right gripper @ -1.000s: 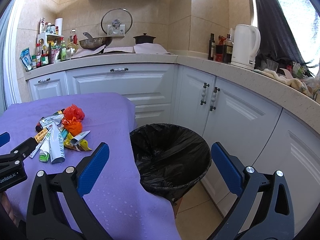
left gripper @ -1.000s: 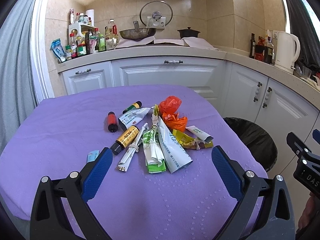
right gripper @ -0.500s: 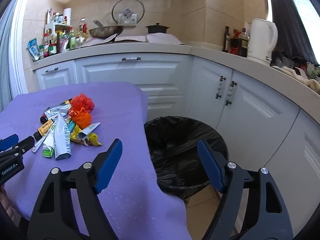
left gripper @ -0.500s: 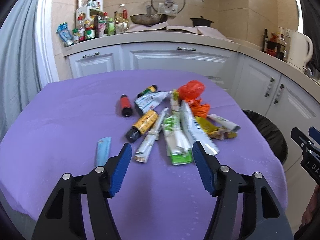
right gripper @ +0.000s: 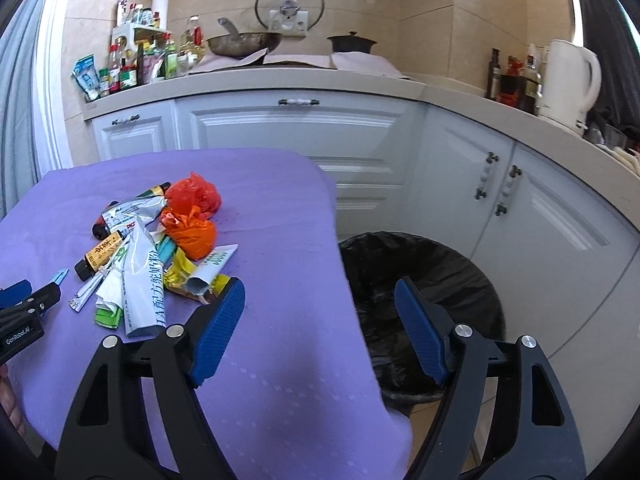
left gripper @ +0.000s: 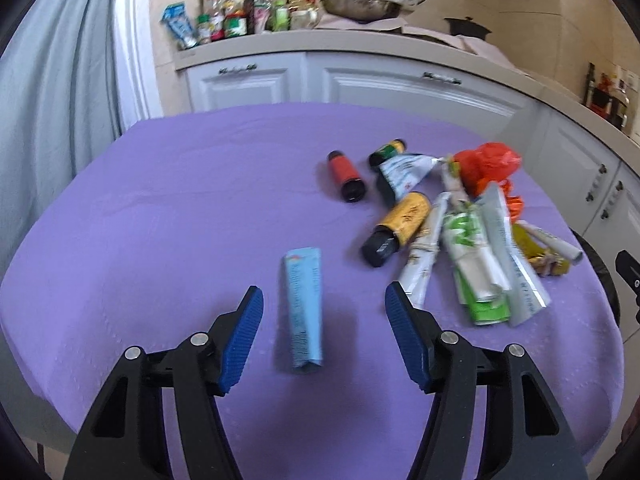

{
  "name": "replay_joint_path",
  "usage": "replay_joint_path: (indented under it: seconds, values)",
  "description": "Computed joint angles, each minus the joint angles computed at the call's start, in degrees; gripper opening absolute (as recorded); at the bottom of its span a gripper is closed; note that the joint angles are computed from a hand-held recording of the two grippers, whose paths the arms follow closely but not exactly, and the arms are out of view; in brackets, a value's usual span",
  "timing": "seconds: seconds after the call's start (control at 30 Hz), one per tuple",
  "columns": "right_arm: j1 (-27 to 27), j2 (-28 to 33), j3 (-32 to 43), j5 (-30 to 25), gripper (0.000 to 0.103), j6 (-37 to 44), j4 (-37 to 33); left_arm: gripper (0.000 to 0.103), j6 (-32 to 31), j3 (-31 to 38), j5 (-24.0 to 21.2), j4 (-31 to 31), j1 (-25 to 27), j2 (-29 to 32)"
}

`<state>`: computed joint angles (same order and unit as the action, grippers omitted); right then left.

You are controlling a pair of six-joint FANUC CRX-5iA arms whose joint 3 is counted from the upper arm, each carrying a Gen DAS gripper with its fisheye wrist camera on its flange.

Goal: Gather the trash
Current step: 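Grasp the light blue tube with the left tool while the right tool grasps the white-green toothpaste tube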

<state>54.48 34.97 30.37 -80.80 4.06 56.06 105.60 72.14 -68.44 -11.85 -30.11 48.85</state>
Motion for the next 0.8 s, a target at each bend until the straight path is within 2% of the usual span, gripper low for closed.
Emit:
replay_joint_path:
  seconds: [0.2,0.27,0.3,0.37,0.43,0.63,0.8]
  values:
    - [-0.9,1.4,2.5,1.4,0.076,2.1,-1.3,0.062,-0.4,7.1,-5.3,0.1,0.8,4.2]
    - [-1.2,2.0,3.4,1.8,0.076,2.9,-1.6,0.048,-0.1,7.2,-5.7,2.0,1.6,4.6]
    - [-1.2,2.2,3.9,1.8,0.076,3.3,-1.8,0.046,0.3,6.7,-5.4,2.0,1.7,4.3]
    - [-1.3,2.8,5.0,1.9,0.076,4.2,-2.0,0.026,0.4,4.6,-3.9,1.9,1.8,3.2]
    - [-1.4,3.2,5.7,2.0,0.076,4.7,-2.2,0.019,-0.1,4.2,-3.6,2.2,1.9,3.0]
    - [-1.6,4.9,8.5,1.9,0.076,6.5,-2.4,0.015,-0.4,1.4,-1.6,3.8,2.7,1.7]
    - [-1.8,6.9,12.1,2.0,0.076,9.0,-3.2,0.014,-0.9,3.0,-2.6,3.4,3.0,2.3]
